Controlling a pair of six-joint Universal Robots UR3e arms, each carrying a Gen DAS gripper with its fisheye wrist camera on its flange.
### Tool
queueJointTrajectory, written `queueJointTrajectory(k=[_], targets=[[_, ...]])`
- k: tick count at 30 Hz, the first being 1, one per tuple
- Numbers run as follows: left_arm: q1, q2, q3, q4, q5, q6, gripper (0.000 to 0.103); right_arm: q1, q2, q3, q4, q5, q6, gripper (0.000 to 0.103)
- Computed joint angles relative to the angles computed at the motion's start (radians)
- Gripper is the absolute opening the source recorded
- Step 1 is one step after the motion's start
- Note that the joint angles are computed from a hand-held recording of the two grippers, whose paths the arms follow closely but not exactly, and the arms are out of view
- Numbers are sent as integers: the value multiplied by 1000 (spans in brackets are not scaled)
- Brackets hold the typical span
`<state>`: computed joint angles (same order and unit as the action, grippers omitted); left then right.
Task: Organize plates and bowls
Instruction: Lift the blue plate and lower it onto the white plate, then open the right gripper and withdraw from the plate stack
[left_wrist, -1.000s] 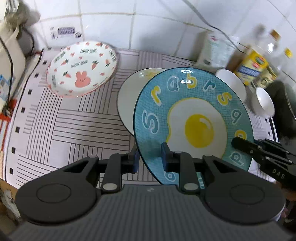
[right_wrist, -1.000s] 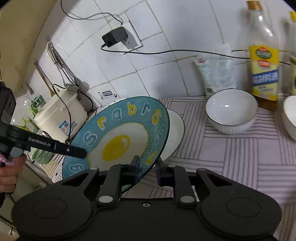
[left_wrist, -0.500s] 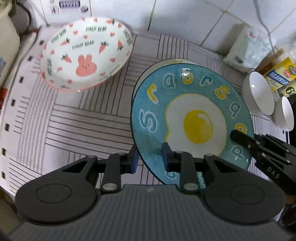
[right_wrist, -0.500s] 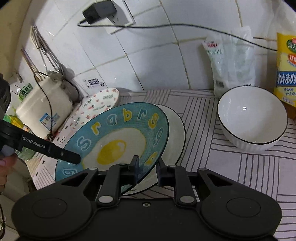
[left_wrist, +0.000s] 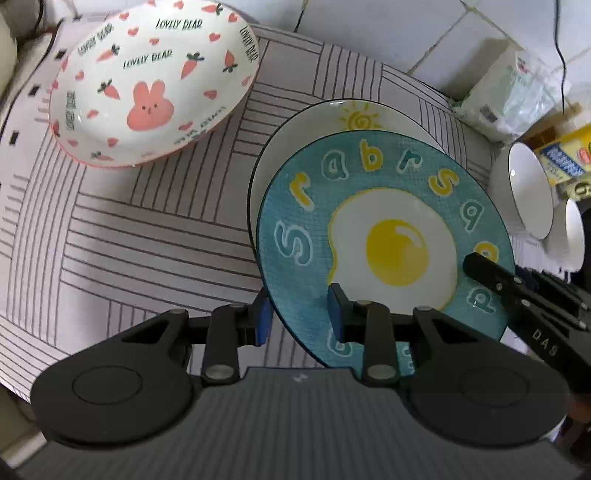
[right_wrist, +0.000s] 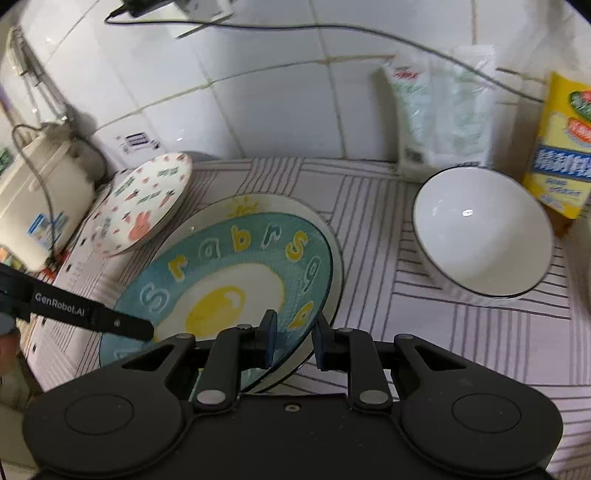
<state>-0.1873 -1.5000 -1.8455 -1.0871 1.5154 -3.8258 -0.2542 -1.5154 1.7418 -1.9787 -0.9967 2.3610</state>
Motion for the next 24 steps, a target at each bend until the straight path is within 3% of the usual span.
queueJointTrajectory(k=[6,11,17,24], targets=[[-8,-59,67,-72,3,-3,30,48,-23,44,-103,-61,1,26],[-94,-167,207,-158,111,22,30,66,-42,97,-175,-87,-25,31],[-125,-187,211,-132,127,-29,30,98,-15,67,-194,-133,-21,33],[-176,-202,249,-147,233,-26,27,102,-29,173,-332,-149,-48,33]])
